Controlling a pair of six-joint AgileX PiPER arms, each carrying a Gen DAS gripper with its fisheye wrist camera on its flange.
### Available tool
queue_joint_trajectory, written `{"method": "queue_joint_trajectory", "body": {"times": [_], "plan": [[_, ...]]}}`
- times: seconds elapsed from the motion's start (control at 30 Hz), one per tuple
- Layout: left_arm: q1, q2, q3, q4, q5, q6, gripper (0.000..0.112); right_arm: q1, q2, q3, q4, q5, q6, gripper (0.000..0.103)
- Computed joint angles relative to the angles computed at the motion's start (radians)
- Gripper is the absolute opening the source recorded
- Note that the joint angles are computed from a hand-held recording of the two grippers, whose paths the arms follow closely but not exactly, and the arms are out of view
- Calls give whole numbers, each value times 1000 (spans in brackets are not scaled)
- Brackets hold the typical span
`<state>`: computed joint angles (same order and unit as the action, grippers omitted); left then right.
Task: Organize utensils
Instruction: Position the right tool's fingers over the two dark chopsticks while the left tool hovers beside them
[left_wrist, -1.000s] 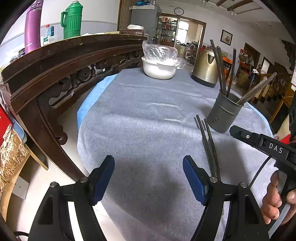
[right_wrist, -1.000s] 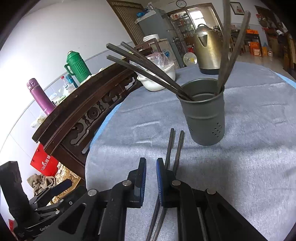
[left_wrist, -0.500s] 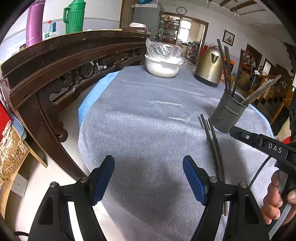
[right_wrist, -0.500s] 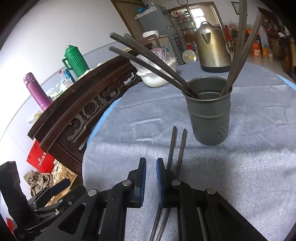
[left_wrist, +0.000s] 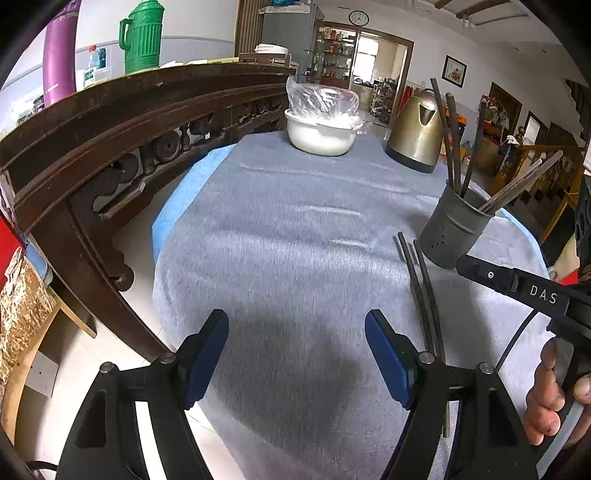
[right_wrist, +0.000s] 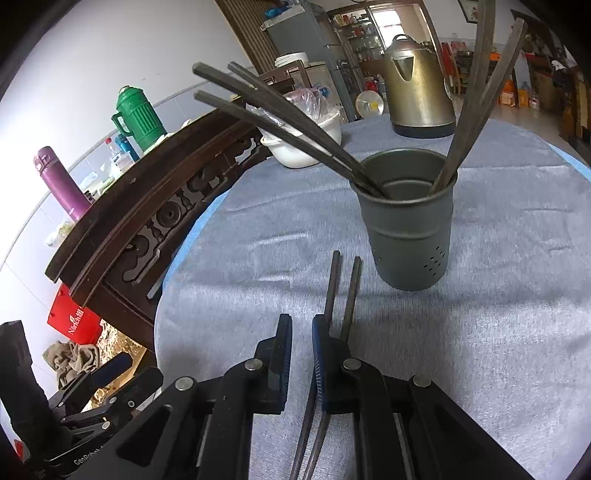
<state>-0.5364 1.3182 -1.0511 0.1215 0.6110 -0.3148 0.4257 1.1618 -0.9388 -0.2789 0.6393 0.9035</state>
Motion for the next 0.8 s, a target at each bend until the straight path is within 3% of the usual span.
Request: {"method": "queue_joint_trajectory", "body": {"times": [0.3,0.57,0.73,0.8], "plan": [[-31,35,-67,60,60,-45,77,-85,0,-20,172,20,-165,13],[0,85,-100,-34,89,1,77,-127,6,-47,257,100,-256,13],[-3,120,-123,-74,109,16,77,-168,19,-31,361,97,-327,13],[-14,124,-124,-80,116,22,77,-146,35,-30,323,103,-294,13]]}}
